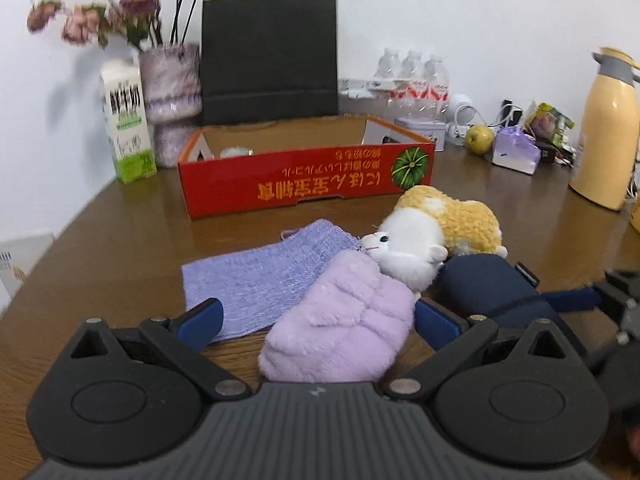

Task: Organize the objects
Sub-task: 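Close the left gripper on the lavender fluffy pouch while the right gripper holds the case, then lift the lavender pouch and navy case toward the red box with both grippers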

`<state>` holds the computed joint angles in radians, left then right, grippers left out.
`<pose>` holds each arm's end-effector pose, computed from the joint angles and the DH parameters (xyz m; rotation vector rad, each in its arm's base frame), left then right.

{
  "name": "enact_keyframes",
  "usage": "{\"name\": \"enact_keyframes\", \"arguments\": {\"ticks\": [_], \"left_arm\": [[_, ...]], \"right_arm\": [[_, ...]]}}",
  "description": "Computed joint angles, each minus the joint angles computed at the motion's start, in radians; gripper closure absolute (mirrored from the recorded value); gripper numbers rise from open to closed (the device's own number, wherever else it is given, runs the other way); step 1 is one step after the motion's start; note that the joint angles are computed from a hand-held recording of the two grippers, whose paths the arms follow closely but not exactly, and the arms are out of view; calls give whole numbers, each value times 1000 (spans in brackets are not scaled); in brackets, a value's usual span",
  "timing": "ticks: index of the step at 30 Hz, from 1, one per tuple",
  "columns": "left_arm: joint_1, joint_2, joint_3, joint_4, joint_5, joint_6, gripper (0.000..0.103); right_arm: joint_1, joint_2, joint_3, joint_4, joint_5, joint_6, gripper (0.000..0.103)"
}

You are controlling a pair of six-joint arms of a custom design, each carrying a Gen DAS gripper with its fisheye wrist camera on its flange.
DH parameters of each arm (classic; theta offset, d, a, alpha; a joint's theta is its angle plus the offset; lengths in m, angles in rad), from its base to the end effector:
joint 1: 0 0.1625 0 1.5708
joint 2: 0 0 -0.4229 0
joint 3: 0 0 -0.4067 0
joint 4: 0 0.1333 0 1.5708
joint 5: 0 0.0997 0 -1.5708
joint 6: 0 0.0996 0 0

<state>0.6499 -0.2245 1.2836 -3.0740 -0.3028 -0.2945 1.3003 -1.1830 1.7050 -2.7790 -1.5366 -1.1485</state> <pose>-0.4304 -0.6140 -0.0819 0.3024 2.0184 -1.2184 -0.0427 -0.6655 0.3374 1.1291 -2.3669 0.7399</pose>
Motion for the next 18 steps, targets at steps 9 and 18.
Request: {"name": "enact_keyframes", "arguments": {"ticks": [9,18], "left_arm": [[18,-13,30,-80,-92,-47,48],[-7,-17,78,-185,-60,-23,53]], "right_arm": [[0,1,-1,0,0,0,0],[-1,1,-2,-2,0,4,0]]}}
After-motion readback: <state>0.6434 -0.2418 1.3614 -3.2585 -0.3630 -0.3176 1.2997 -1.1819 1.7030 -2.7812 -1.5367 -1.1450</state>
